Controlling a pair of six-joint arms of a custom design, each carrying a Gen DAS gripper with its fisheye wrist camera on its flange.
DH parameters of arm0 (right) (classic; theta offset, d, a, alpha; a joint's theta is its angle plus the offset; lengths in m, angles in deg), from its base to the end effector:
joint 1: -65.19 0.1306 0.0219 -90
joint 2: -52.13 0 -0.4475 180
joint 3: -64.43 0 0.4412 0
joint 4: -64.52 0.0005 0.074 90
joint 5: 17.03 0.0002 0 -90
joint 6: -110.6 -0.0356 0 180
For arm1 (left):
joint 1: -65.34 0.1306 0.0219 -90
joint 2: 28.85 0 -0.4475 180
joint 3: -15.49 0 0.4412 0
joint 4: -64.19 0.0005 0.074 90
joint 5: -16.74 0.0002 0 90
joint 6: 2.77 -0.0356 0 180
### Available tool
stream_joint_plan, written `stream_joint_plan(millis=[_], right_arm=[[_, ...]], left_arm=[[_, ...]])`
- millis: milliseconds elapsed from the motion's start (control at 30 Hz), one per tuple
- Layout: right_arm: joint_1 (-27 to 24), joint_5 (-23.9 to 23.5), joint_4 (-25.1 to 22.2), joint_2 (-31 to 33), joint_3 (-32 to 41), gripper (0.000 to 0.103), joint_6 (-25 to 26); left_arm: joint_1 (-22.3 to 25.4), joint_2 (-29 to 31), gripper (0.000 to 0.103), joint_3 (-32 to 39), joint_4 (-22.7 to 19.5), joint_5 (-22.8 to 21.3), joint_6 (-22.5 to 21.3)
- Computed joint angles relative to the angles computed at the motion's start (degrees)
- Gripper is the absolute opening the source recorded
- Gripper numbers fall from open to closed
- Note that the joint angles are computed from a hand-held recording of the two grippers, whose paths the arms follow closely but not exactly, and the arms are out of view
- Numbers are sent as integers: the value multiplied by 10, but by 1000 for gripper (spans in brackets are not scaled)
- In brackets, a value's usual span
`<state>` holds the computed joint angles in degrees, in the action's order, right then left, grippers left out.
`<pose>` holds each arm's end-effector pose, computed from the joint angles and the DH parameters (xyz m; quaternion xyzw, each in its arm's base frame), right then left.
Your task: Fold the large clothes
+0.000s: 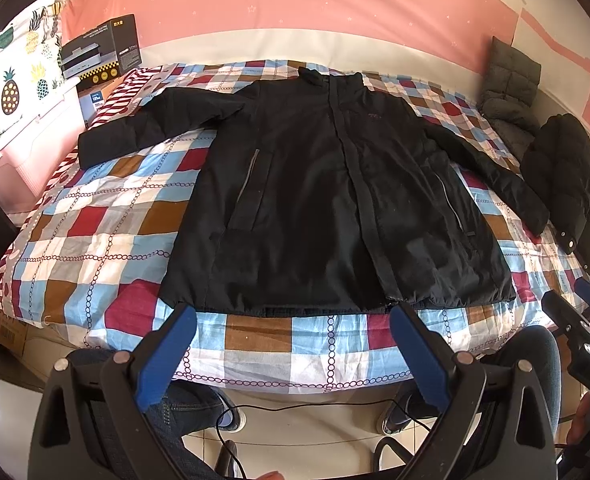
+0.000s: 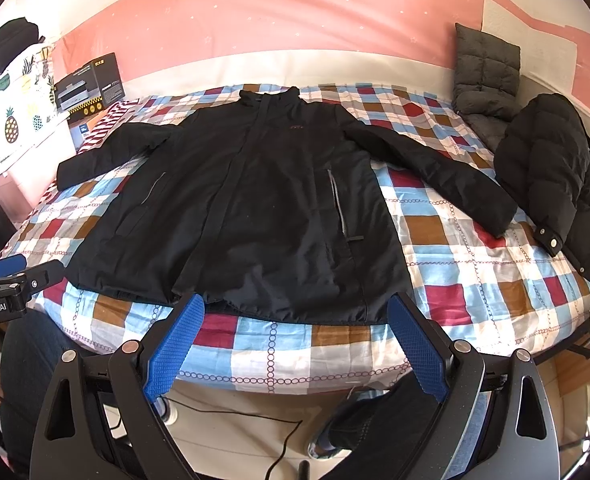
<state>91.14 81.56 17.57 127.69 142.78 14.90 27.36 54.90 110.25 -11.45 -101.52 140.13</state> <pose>0.3885 0.1826 0.5092 -0.1328 0.9093 0.0395 0.3924 0.3657 -0.2648 0.5644 -0.1760 0.9311 0.0154 0.3191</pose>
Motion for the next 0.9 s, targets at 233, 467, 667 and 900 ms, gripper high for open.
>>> stream_joint_plan(millis=[233, 467, 667, 900], right_arm=[[0, -1, -1, 1, 1, 93, 0], [0, -1, -1, 1, 1, 93, 0], [0, -2, 0, 3, 0, 93, -1], [0, -1, -2, 4, 1, 93, -2]], left_arm=[[0, -1, 99, -1, 0, 1, -1], [0, 0, 98, 0, -1, 0, 0], [-2, -4, 98, -6, -1, 2, 3], [-2, 0, 98, -6, 1, 1, 4]])
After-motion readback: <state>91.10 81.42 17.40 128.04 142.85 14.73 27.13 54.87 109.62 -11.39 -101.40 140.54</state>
